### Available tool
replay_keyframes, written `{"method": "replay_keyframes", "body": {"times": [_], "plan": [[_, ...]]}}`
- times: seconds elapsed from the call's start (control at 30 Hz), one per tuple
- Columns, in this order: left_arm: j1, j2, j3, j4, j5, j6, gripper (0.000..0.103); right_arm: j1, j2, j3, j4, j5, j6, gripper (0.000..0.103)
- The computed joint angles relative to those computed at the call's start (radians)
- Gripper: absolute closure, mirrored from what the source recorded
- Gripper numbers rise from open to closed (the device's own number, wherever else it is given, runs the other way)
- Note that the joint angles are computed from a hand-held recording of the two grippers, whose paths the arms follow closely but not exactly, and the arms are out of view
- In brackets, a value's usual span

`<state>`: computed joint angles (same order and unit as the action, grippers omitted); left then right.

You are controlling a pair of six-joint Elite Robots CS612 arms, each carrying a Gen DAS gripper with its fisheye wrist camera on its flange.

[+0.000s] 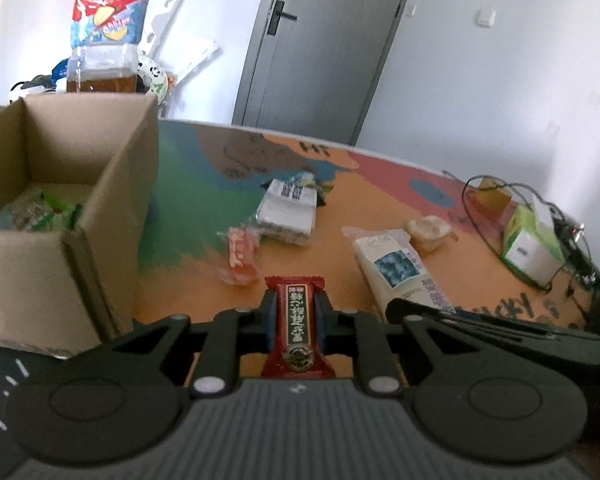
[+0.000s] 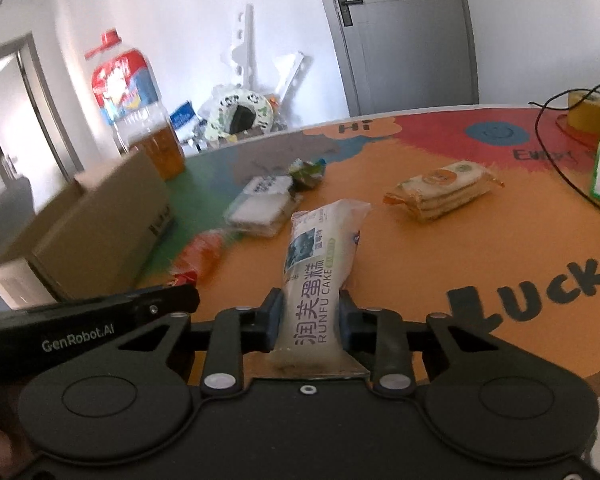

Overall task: Organize snacks
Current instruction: 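Carry both held snacks over the cardboard box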

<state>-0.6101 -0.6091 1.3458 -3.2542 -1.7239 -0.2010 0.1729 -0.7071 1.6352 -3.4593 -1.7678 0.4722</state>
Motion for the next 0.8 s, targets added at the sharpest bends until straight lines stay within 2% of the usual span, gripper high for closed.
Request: {"method": "replay_keyframes", "body": {"times": [0.37,0.8], "plan": [[0.016,-0.04,0.051,-0.1,0.001,-0.042,0.085,0.021,-0.015,-0.01,-0.07,-0.015,0.006,0.074],[0.038,-0.092,0.12,-0.207,0.067,-0.068,0.085,0.043,-0.009,-0.045,-0.138,0.027,-0.021,0.074]]}}
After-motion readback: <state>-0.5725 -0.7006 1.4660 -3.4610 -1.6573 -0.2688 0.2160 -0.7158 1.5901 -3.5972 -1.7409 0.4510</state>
